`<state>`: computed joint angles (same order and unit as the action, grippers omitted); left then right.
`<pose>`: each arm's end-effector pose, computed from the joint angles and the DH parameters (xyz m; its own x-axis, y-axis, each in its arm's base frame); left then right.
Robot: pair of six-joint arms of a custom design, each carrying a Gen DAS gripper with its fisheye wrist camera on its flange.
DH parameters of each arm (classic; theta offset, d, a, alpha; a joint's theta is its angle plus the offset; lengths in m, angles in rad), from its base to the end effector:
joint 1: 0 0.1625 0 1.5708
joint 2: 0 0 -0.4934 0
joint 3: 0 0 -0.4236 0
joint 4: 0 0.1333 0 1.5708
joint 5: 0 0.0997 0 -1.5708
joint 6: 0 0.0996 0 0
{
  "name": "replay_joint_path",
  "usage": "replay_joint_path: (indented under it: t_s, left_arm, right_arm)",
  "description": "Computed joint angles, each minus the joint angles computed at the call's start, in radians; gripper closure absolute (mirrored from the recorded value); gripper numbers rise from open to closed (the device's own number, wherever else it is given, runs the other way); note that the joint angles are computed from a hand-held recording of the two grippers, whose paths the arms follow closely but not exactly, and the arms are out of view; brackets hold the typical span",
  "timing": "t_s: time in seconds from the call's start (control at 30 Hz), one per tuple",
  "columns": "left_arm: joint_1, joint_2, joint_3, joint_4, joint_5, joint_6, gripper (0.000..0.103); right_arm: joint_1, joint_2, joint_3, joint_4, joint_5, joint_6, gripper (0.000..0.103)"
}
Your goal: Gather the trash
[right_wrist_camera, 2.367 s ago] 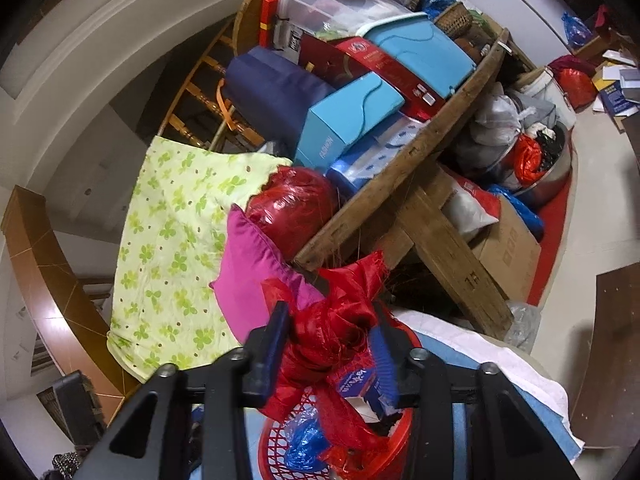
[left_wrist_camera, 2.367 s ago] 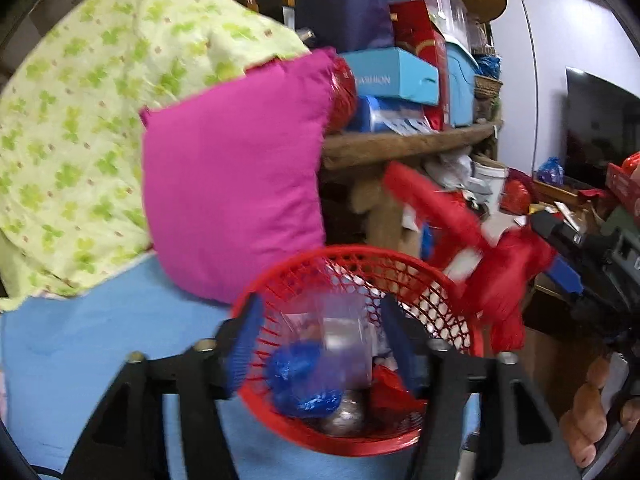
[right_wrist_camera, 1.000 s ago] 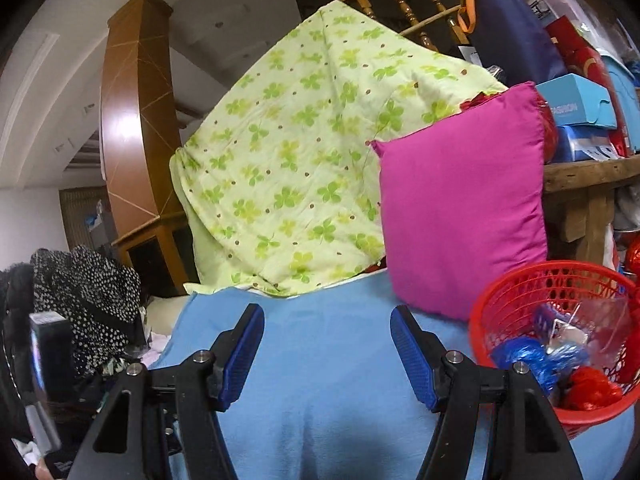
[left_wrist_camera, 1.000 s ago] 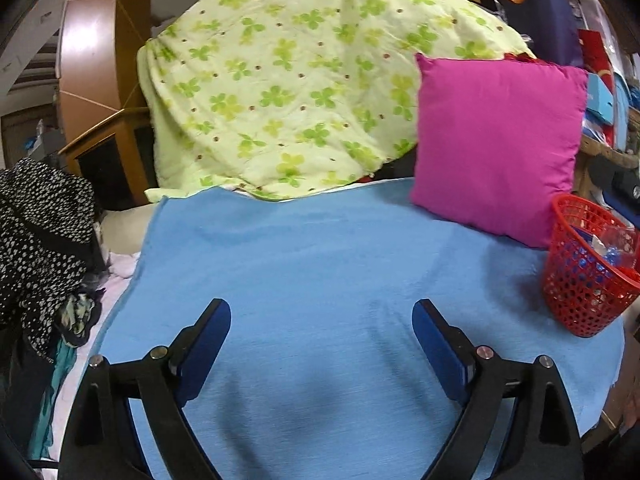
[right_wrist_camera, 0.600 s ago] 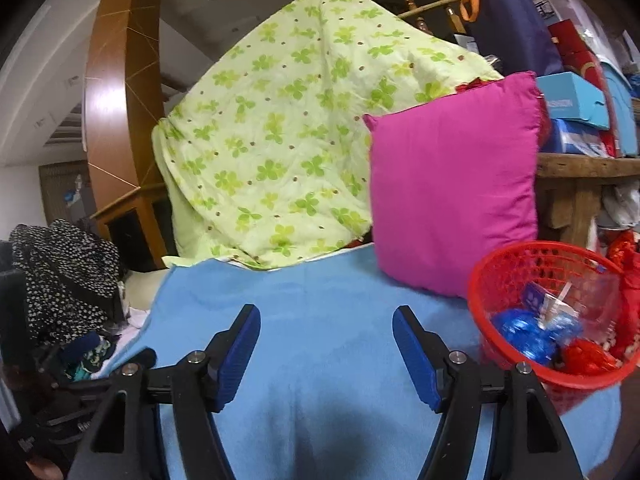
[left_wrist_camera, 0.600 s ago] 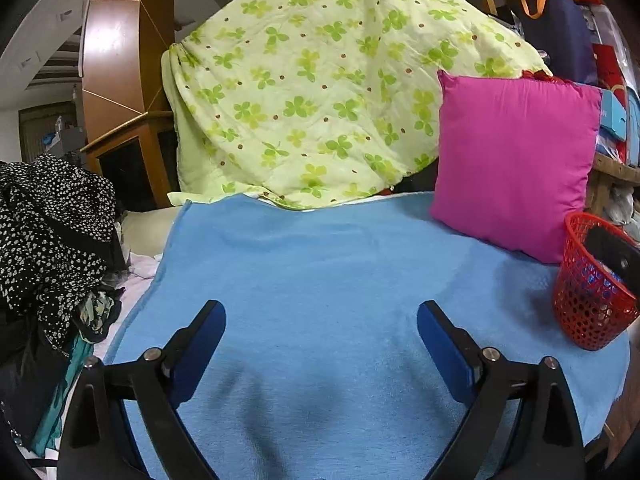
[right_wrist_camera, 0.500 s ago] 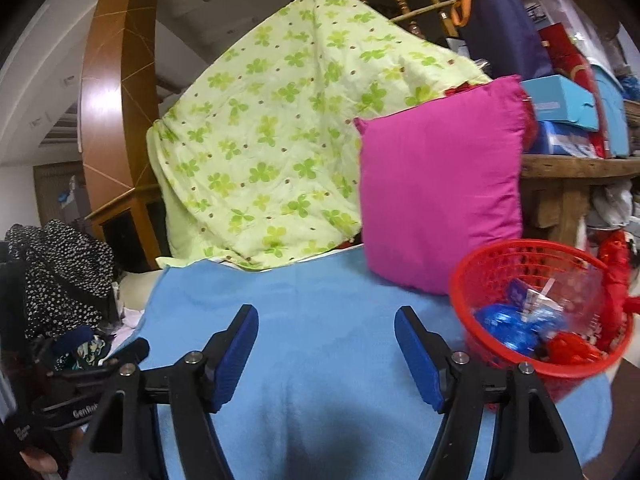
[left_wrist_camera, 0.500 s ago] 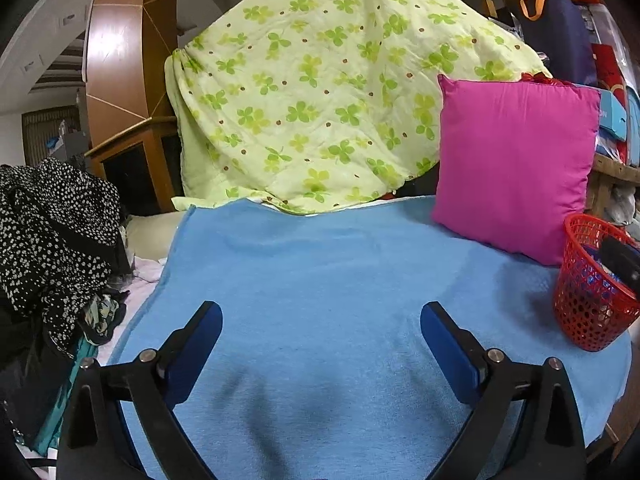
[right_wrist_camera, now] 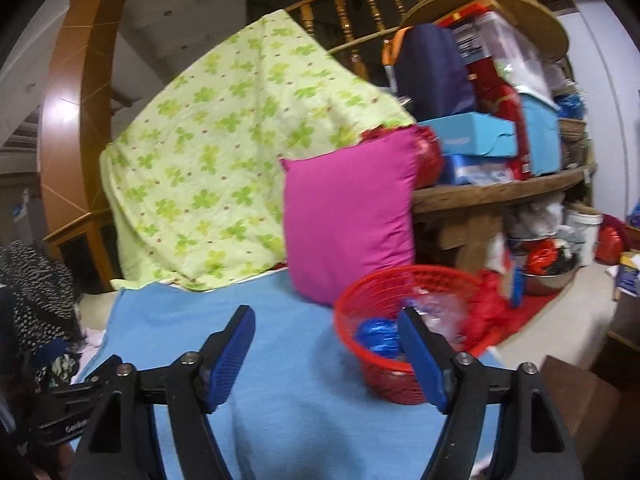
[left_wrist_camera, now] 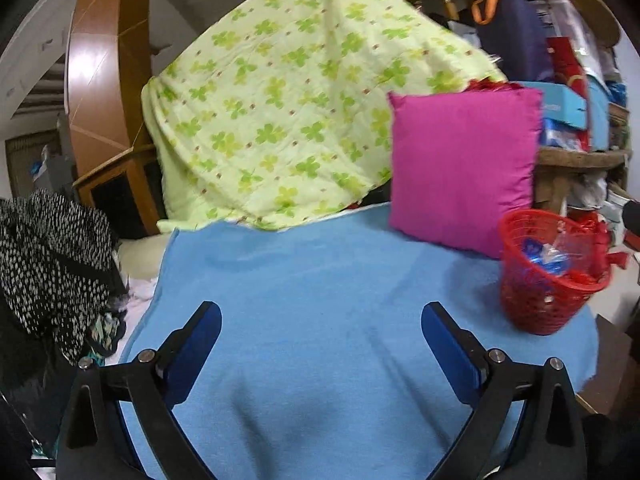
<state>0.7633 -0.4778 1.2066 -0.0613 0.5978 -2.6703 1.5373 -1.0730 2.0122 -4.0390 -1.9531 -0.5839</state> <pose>-0.3831 -0.6649 -0.0057 -0.5615 0.1568 -0.8125 0.7882 0.4004 -0.4674 0.0766 -0.5851 0.3499 -0.7640 0.3137 0.5638 -0.5031 0.2573 -0.8250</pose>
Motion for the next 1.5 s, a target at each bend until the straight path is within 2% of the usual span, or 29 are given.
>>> replay_joint_path:
  t_s: [0.17, 0.3, 0.53, 0.67, 1.5]
  left_arm:
    - [-0.054, -0.017, 0.042, -0.043, -0.02, 0.052, 0.002]
    - [-0.081, -0.024, 0.042, 0.023, -0.004, -0.006, 0.002]
    - [-0.119, -0.041, 0.062, 0.026, -0.026, -0.022, 0.002]
    - [-0.127, -0.038, 0.049, 0.067, -0.033, -0.059, 0.002]
    - [-0.13, -0.039, 0.042, 0.125, -0.039, -0.108, 0.002]
  right_arm:
    - [0.03, -0.049, 0.049, -0.024, -0.071, -0.045, 0.025]
    - [0.042, -0.074, 0.083, -0.055, -0.081, -0.073, 0.025]
    - [0.054, -0.117, 0.113, -0.092, -0.098, -0.096, 0.024]
    - [0.057, -0.133, 0.128, -0.099, -0.1, -0.094, 0.024]
    - [0.068, -0.149, 0.131, -0.084, -0.123, -0.091, 0.024]
